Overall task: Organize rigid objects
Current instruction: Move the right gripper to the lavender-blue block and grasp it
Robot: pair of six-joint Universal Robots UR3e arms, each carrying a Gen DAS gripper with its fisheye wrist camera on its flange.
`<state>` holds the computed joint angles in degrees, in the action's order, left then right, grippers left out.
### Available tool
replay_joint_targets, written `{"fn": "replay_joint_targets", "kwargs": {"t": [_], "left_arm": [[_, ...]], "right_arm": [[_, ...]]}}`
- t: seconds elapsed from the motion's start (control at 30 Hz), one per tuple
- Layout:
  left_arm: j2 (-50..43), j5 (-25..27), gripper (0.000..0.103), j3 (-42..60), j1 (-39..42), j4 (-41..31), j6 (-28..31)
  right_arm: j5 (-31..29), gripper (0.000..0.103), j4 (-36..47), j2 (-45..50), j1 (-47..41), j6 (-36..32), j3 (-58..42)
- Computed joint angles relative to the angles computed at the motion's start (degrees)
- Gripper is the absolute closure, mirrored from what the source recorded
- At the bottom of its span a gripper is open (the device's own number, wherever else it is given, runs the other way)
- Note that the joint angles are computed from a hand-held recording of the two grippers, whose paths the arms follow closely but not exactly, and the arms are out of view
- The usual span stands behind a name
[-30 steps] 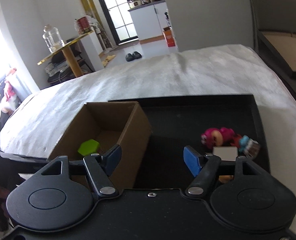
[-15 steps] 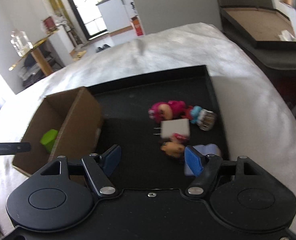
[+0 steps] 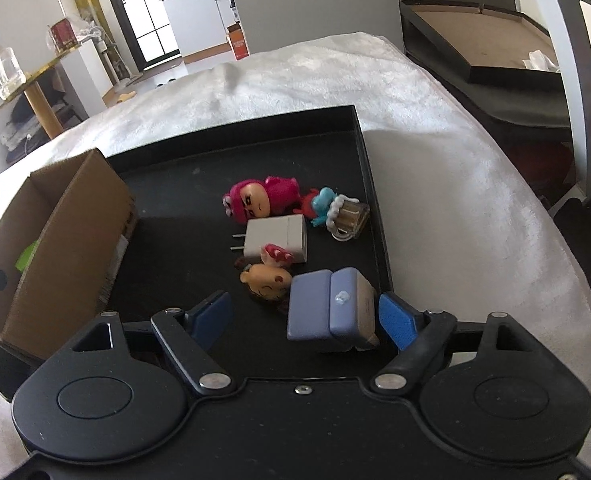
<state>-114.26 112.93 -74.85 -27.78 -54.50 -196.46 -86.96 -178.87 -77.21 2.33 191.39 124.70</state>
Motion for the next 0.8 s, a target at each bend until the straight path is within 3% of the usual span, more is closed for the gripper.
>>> {"fn": "replay_joint_targets", "kwargs": {"t": [0.2,0.3,0.4,0.8], "left_arm": [[-0.9,0.7,0.018,1.6,-0.1,-2.2,-1.1],[-1.3,1.2,0.018,2.2,-0.3,-2.8,-1.4],[-1.9,1.5,0.016,2.8,-0.5,-3.0,-1.4],[0.3,-0.2,0.015,-0.9,0.9,-0.1,-1.5]], "right_arm": [[-2.5,0.024,-1.0,3.4,1.6,-1.0,-1.4],[-4.7,0.035,-0.5,5.1,2.6,-1.5,-2.9],[-8.1,0.053,-0.2,6.9,4.0,-2.2,-4.6],[-4.7,0.058,0.2,5.0,3.2,-2.5,-4.5]]}}
